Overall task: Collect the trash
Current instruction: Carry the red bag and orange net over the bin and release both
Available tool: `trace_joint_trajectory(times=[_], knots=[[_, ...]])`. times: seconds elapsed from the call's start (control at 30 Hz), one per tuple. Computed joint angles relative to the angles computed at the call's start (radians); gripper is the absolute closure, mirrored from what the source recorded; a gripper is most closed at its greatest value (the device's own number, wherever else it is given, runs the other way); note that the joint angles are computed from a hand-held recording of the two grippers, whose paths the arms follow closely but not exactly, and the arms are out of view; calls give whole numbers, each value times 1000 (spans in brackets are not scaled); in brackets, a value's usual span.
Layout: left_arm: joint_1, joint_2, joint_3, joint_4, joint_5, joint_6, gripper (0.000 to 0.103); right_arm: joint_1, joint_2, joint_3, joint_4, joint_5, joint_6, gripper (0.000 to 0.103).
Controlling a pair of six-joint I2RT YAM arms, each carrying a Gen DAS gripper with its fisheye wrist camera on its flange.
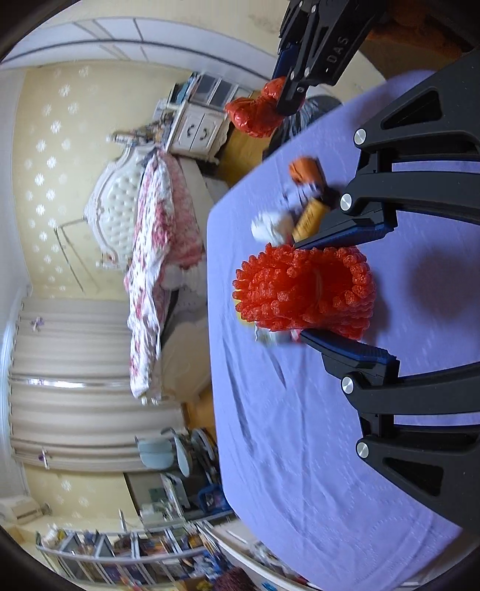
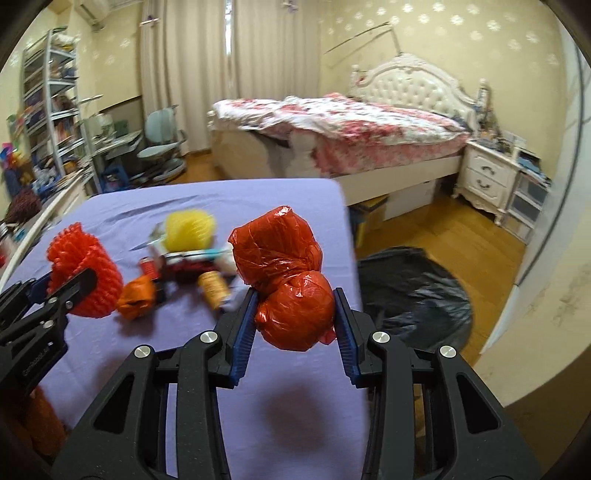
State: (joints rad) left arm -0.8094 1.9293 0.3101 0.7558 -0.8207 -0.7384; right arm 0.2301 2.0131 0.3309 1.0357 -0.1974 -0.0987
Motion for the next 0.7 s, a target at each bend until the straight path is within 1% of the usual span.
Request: trace_joint_trajectory(times=[0.13,0.23,0.43,0.57,0.7], knots=[[12,40,123,17,62,102,59,-100,45,70,-14,5,-7,64],[20,103,239,-3,103,155,59,-141,99,149,-50,18,1,64],[51,248,495,-134,200,220,59,-219,185,312,-154,2,11,64],[72,335,648,-214,230,261,59,-267,235,366,-168,-11,8,64],[95,407,782,-284,256,309,59,-293,276,440,-217,-20,21,64]])
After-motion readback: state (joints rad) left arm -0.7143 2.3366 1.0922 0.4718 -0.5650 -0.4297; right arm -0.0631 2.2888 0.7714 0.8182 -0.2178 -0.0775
